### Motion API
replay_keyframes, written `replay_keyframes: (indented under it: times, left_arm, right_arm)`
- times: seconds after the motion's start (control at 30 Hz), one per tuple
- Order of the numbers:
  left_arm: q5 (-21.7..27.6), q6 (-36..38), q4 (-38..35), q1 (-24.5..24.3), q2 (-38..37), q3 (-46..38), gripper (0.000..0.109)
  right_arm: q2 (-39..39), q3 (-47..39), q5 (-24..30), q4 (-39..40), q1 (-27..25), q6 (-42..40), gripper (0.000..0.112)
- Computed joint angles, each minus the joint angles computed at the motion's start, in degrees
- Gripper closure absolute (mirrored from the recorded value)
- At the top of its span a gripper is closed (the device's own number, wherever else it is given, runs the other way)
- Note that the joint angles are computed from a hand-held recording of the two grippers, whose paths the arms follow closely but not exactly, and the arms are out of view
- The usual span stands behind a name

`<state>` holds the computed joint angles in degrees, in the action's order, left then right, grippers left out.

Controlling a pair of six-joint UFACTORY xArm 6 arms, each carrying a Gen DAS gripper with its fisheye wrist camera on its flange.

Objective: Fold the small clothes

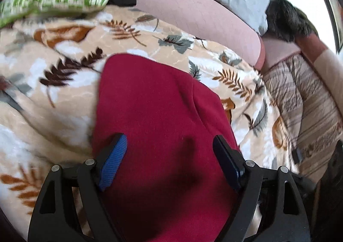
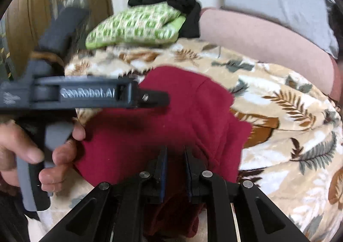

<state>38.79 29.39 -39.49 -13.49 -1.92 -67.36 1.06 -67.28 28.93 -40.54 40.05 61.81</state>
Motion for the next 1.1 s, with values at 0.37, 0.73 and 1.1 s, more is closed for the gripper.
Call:
replay_keyframes:
  times: [0.37,0.73,1.1]
  left_arm:
    - [3.20,5.48,5.34,4.23,-29.97,26.89,0.026]
    - [5.01,0.07,10.77,1.77,-46.16,36.77,0.006]
    - [2.97,-3.57,17.31,-0.45,-47.57,38.87,0.006]
  right_arm:
    - [-14.30,6.03,29.92,-15.74,19.86,30.50,0.095]
    - [-13.42,3.42,40.96,-19.85,32.80,40.08,0.095]
    - [-11.36,1.62,42.75,-19.33,34.49,39.41,0.095]
